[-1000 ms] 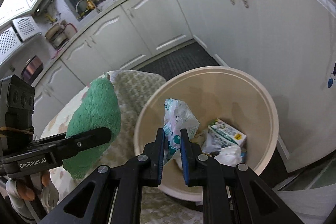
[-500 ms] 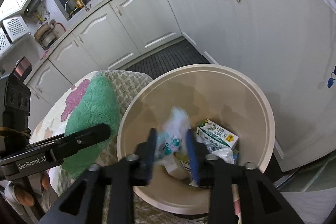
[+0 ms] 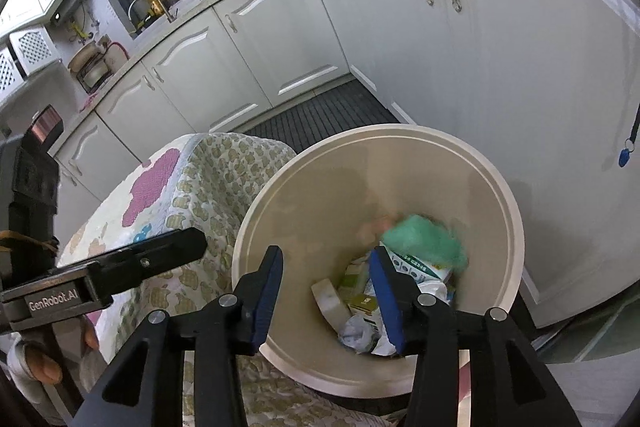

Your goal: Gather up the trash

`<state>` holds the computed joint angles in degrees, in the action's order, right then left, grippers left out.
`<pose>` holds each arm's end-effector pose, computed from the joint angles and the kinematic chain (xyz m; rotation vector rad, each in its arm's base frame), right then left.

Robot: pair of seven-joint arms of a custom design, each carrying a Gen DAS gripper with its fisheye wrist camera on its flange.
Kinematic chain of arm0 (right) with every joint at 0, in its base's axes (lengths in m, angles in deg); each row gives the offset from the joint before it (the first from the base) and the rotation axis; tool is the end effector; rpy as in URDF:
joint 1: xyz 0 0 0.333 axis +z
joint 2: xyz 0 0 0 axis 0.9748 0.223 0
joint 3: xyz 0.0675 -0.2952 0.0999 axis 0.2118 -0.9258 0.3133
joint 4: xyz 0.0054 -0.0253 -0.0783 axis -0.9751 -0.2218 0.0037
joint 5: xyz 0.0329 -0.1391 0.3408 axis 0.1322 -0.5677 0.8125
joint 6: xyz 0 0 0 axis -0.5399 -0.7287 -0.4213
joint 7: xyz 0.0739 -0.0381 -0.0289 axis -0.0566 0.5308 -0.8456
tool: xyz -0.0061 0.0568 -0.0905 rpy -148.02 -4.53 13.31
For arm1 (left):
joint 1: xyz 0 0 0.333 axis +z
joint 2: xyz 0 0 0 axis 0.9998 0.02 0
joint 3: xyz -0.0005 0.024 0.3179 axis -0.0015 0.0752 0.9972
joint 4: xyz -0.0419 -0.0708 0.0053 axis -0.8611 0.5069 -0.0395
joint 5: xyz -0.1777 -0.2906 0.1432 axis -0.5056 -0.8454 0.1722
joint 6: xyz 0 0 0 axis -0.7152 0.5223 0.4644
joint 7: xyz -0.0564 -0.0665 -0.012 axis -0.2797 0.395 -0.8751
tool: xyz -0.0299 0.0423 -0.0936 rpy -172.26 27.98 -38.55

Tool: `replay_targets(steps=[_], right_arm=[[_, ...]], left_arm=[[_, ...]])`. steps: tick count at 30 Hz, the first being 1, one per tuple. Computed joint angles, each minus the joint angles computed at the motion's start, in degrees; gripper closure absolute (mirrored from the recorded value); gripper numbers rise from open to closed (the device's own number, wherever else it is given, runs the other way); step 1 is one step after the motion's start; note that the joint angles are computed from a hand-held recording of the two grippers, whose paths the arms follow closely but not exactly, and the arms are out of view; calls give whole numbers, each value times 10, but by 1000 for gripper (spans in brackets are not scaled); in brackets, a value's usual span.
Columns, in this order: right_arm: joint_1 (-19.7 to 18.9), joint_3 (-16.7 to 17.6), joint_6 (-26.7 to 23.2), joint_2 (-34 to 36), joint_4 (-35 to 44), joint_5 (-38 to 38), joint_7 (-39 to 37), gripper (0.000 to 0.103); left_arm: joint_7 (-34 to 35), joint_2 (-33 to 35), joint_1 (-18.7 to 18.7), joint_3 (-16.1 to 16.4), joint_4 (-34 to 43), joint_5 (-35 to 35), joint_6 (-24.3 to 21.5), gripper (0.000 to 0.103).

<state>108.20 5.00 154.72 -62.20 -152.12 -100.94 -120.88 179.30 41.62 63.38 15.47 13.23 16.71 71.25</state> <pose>0.4635 0.3782 0.4379 -1.3564 1.9721 -0.3559 0.6076 -0.4516 0.4765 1.4742 -2.4931 1.0382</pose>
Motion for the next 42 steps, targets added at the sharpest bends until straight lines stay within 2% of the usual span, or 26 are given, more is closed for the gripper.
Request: replay_targets(steps=[8,13,15,17,20,23,26,27,32,35,38,40,42], right_arm=[[21,13,-65,-4,19,-23,9,57],[41,24,-115,-8,38,-59,26,55],[47,28,-127,-12,42,-76,40,41],[54,34,-145,-17,48,-97,56,34],[67,45,-184,-26,56,-129,77,33],[72,53,-197,-29,64,-146,93,28],[84,62,-231,-28,79,-167,99,27],[86,64,-239,-27,83,-168,96,26],[107,73,-282,-14,109,-166,71,26],[115,72,-287,-10,116,-167,75,26],[122,71,-297,-6,120,-167,78,26],[126,71,-304,-7,121,-166,75,26],[128,70,-309,-9,122,-166,78,19]], left_arm=[[-9,-82,-2,18,-118,28,79,43],[-34,-144,-4,30,-207,57,146,43],[-33,-170,5,23,-244,52,169,43],[-43,-196,5,28,-279,63,190,43],[-88,-237,-10,51,-328,117,222,43],[-132,-268,-12,61,-367,167,244,43],[-247,-307,-29,96,-413,293,277,43],[-268,-316,-27,97,-422,319,281,43],[-314,-357,10,76,-469,353,311,43],[-363,-376,33,61,-486,405,316,43],[-372,-387,55,41,-494,421,317,43],[-403,-392,73,26,-498,454,321,43],[-427,-397,90,12,-500,482,324,43]])
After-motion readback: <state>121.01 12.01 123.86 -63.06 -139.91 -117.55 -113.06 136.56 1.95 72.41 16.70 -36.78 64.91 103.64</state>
